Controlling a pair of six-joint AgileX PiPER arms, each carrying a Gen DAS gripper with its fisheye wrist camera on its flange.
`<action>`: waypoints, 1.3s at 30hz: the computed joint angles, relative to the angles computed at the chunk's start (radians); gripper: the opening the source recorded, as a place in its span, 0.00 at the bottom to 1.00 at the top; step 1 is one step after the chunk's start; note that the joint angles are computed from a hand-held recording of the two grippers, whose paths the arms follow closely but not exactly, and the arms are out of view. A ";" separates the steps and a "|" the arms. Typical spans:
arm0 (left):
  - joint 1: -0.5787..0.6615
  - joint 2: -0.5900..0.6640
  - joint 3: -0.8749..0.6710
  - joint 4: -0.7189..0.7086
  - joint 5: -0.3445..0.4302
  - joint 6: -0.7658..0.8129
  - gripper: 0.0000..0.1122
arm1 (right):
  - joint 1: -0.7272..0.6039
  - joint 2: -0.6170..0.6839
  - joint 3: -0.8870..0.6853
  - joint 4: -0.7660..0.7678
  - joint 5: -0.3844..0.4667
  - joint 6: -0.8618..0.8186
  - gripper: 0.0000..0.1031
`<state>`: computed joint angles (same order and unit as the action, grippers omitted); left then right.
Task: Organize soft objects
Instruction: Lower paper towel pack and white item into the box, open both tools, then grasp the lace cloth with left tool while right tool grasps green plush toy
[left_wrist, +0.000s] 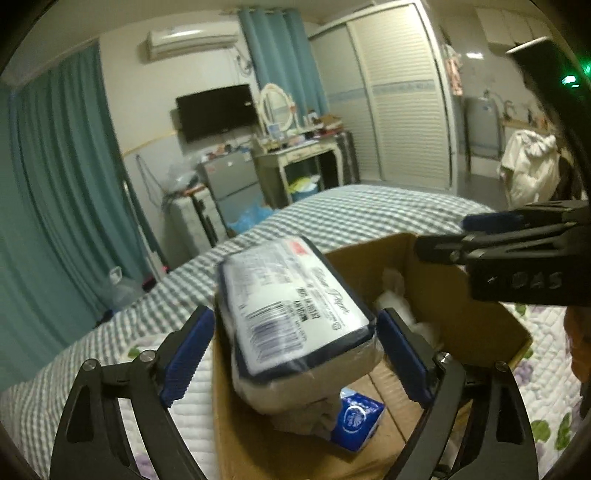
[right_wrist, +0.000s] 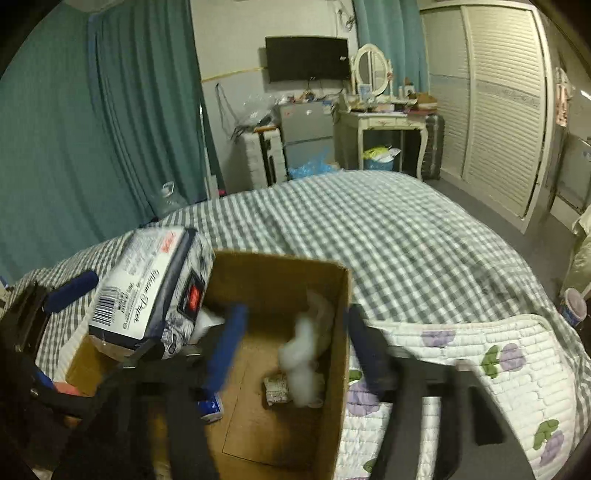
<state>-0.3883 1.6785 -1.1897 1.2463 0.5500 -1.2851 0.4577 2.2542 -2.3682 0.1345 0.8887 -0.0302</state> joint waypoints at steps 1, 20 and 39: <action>-0.006 -0.013 -0.004 -0.029 0.016 0.018 0.81 | 0.001 -0.036 0.048 -0.005 -0.032 0.004 0.64; -0.443 -0.624 0.121 -0.097 0.552 0.056 0.87 | 0.245 -0.764 0.665 -0.353 -0.012 0.221 0.90; -0.242 -0.553 0.583 -0.051 0.195 -0.344 0.87 | 0.313 -0.665 1.102 -0.436 -0.388 0.422 0.90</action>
